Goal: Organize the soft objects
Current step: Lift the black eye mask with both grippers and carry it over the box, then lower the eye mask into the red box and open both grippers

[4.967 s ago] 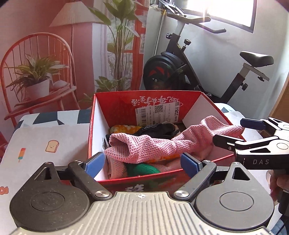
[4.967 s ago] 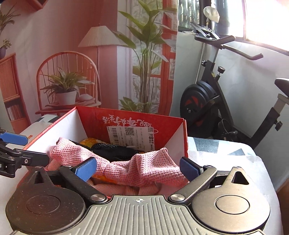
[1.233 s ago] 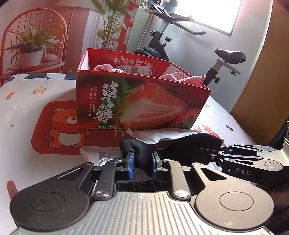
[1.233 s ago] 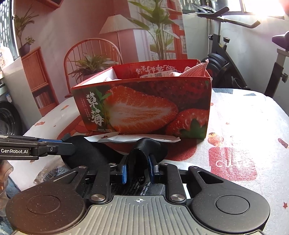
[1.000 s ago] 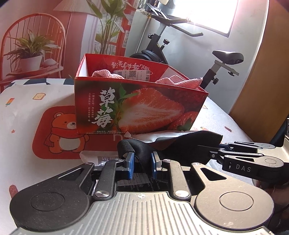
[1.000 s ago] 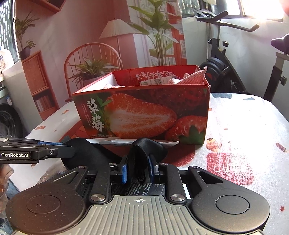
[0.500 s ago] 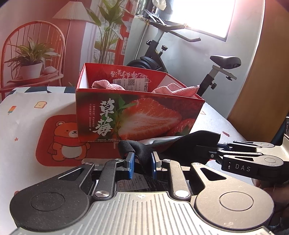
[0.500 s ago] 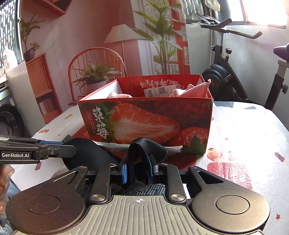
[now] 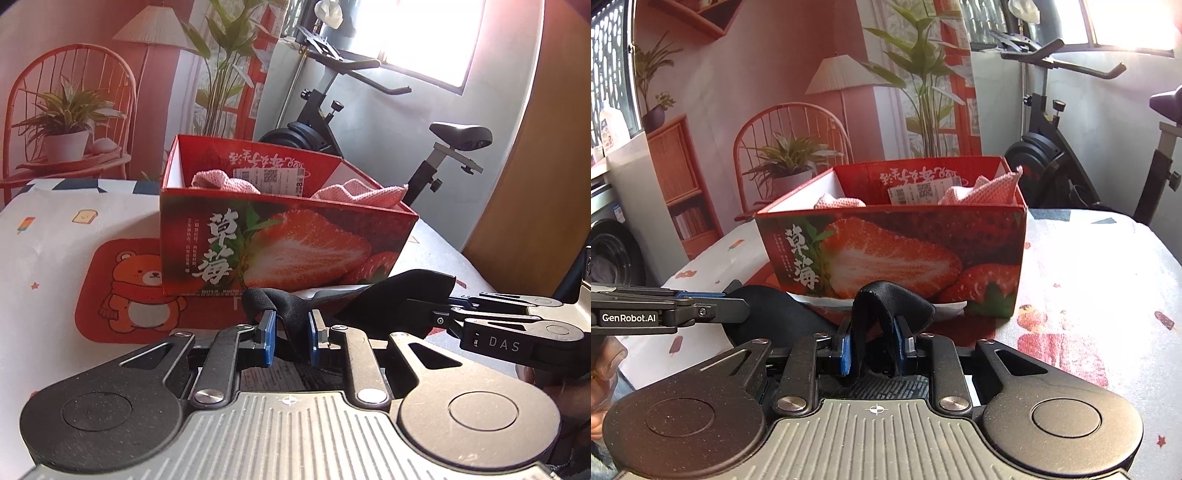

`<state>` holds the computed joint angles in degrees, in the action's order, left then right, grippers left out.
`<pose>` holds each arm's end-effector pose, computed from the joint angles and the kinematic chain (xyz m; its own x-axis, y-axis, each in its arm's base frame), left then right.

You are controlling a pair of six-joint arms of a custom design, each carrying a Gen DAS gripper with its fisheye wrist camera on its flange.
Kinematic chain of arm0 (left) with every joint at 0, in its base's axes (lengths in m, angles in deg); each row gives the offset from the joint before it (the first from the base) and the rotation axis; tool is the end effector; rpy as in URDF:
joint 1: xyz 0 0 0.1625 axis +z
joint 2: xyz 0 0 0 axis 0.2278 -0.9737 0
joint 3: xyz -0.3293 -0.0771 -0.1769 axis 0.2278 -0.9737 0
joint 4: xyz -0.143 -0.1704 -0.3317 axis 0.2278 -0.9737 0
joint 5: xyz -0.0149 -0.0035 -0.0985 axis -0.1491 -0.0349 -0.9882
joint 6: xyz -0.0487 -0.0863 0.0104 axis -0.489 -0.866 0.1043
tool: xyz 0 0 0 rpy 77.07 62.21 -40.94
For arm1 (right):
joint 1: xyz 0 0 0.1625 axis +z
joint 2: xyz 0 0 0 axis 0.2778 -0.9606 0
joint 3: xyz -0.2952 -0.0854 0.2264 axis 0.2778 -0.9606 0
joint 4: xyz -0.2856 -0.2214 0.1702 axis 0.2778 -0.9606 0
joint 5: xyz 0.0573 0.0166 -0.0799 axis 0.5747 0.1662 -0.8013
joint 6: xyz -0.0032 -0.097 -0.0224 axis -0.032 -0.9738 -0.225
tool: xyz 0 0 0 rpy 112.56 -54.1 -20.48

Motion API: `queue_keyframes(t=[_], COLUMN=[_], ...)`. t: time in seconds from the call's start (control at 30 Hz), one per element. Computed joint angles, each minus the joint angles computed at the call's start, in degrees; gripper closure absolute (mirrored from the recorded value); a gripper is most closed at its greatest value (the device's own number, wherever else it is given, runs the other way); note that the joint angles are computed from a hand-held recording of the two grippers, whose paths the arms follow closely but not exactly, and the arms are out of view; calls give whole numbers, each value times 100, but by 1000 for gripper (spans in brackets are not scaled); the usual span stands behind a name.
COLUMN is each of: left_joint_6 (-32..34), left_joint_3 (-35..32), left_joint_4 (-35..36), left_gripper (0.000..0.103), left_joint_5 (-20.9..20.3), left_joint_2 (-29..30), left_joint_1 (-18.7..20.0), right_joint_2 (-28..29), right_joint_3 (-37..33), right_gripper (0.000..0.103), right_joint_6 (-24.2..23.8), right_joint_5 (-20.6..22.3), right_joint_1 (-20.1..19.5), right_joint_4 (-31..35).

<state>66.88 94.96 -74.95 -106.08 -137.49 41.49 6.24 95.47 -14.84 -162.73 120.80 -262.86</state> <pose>-0.0619 -0.3957 0.3847 -0.7822 0.4128 -0.4665 0.6197 0.5919 -0.5154 0.4377 -0.3321 -0.0050 -0.8176 -0.0978 0.5674 -0.5106 0.5788 -0.6358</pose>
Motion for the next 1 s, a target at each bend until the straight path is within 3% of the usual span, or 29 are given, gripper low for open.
queue_keyframes(t=[0.27,0.5,0.8,1.0], left_joint_6=[275,667,1279,1231], left_joint_3=[-319,-987,-1947,-2438], left_joint_4=[-495,-1229,-2249,-1681], left_gripper=[85,85,85,85], left_joint_5=[-229,-188,-21,149], left_joint_2=[31,982,2235,2724], left_joint_1=[-181,-147,-86,72], right_joint_2=[-105,-88,384,472], right_joint_3=[-408,-1157,-2615,-2929], right_gripper=[83,83,83,83], right_joint_6=[-830,-1494,-2687,-2647], right_joint_5=[165,381,514,516], right_joint_1=[93,-185,-659,-955], right_joint_4=[-494,-293,-200,315])
